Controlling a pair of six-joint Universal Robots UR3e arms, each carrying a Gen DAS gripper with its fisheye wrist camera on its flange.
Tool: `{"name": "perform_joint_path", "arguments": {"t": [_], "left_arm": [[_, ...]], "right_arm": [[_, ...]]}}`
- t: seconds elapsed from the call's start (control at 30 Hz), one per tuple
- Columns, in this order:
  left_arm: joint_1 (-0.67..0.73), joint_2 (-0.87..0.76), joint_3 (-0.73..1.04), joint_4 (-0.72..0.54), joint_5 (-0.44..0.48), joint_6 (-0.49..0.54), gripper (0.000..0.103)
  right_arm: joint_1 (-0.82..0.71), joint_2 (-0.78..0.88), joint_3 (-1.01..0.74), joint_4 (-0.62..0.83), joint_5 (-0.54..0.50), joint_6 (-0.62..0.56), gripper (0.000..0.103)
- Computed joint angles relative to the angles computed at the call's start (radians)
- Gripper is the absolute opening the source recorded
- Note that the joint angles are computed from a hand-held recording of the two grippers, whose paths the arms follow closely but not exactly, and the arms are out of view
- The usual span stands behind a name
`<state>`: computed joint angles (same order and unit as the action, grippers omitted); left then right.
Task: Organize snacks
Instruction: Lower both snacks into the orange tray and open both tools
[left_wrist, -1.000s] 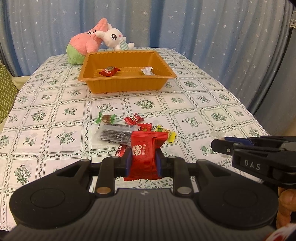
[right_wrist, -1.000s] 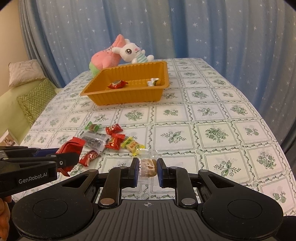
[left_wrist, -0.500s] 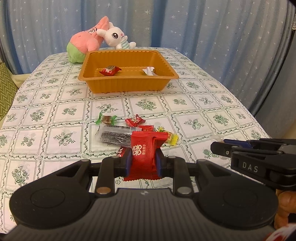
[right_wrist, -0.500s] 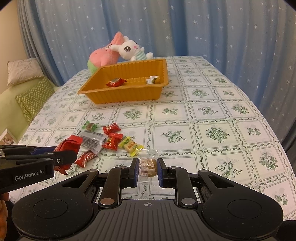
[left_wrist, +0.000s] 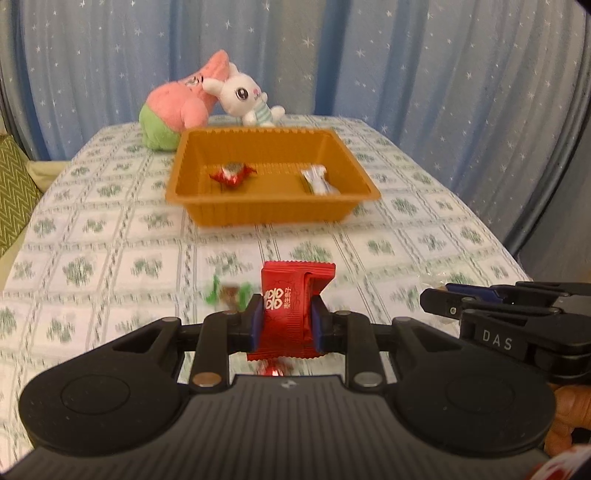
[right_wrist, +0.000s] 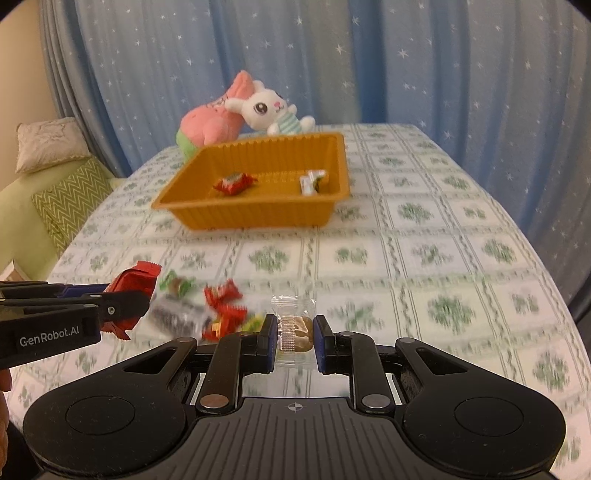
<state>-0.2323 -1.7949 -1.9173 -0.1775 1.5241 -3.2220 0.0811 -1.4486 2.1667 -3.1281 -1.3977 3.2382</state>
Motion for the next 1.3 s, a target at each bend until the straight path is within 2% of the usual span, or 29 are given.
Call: {"name": "perform_joint_path", "arguments": {"t": [0.37,0.83,0.97,1.17,1.2,1.23,1.3], "left_arm": [[0.077,-0.220,0.376,-0.112,-0.054,0.013,0.023],[0.139,-0.598,1.022,-0.406,-0.099,0.001,0.023],[0.142,-0.682,1.156,-0.475,-0.108,0.009,0.023],[0.138,-0.781,1.315,-0.554,-0.113,0.010,0.024],[0.138,-0.790,1.329,-0.561,-0.114,0.003,0.028],[0.141,-0.793,1.335,-0.566,-0.118,-0.007,0.037],[0.146,-0.776,1.291,-0.532,-0.125,-0.018,0.042]], "right_arm": [[-0.011,0.279,-0.491,0.154,0.033,-0.010,0.021],[-0.016,0.730,-1.324,0.594,0.082,0.035,0.021],[-0.019,0.802,-1.435,0.666,0.083,0.044,0.021],[-0.023,0.833,-1.462,0.686,0.085,0.056,0.021],[-0.024,0.835,-1.463,0.688,0.088,0.059,0.021],[-0.025,0.835,-1.463,0.689,0.090,0.062,0.021],[-0.028,0.832,-1.455,0.687,0.095,0.064,0.021]]}}
